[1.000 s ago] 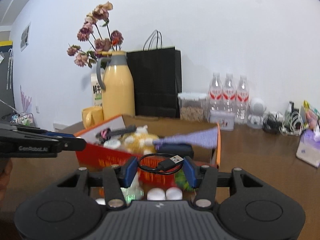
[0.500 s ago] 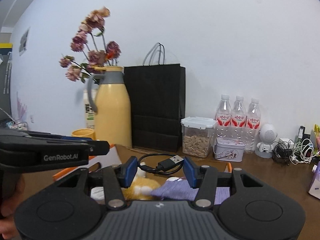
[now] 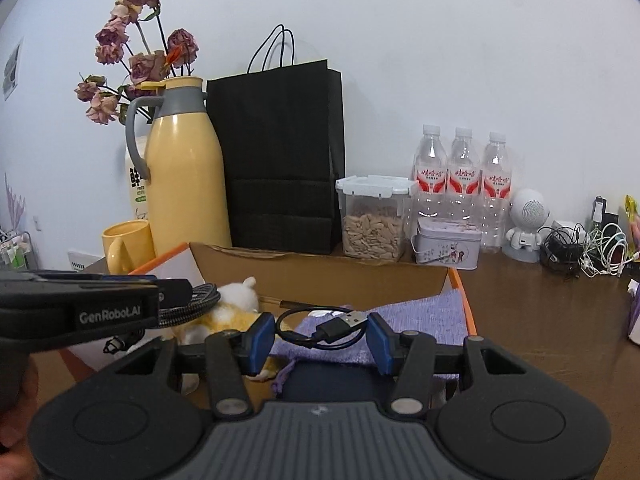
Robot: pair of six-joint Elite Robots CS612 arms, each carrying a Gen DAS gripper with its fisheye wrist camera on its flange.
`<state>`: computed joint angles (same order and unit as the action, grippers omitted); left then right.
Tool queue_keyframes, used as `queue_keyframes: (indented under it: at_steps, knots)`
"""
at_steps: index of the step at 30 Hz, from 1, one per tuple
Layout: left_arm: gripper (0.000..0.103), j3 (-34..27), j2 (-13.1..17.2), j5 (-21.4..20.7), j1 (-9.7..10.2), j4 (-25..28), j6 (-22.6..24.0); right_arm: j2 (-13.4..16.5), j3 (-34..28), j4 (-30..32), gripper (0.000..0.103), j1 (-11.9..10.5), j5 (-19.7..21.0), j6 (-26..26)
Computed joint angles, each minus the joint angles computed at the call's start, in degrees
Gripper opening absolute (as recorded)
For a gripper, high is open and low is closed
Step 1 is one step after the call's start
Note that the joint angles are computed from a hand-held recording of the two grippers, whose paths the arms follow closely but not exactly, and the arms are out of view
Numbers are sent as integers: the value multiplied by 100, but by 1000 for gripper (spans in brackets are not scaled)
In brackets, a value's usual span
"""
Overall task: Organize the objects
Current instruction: 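Place the white plug in the box with the left gripper while the right drops the USB cable in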
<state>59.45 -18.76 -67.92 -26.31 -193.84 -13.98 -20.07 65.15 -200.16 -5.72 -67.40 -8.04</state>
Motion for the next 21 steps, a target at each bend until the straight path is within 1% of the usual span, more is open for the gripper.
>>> queue_keyframes:
  at_steps: [4, 5, 6, 7, 8, 9, 10, 11, 12, 13, 16, 21]
  knots:
    - [28, 4, 26, 199, -27, -143, 114, -22, 30, 68, 50, -4, 36, -52]
    - [31, 10, 30, 286, -35, -186, 132, -34, 55, 71, 55, -6, 33, -69]
    - [38, 22, 30, 346, -41, -224, 154, -48, 79, 74, 58, -7, 23, -84]
    - [44, 37, 29, 405, -47, -277, 169, -58, 103, 48, 66, -10, 13, -82]
    - [63, 52, 27, 446, -51, -323, 173, -65, 128, -1, 75, -12, -3, -66]
    - [84, 66, 25, 501, -58, -374, 179, -73, 148, -43, 79, -15, -18, -50]
    - [91, 77, 28, 582, -73, -459, 218, -77, 165, -90, 87, -15, -43, -31]
    - [100, 84, 35, 662, -86, -542, 275, -81, 178, -126, 92, -16, -58, -24]
    - [103, 83, 45, 738, -101, -614, 324, -84, 185, -131, 96, -15, -69, -27]
    - [103, 81, 60, 818, -117, -703, 358, -88, 189, -115, 103, -13, -85, -35]
    - [103, 114, 48, 821, -115, -768, 322, -109, 212, -32, 103, -10, -100, -73]
    - [103, 146, 28, 865, -106, -763, 230, -128, 253, -80, 103, -8, -131, -92]
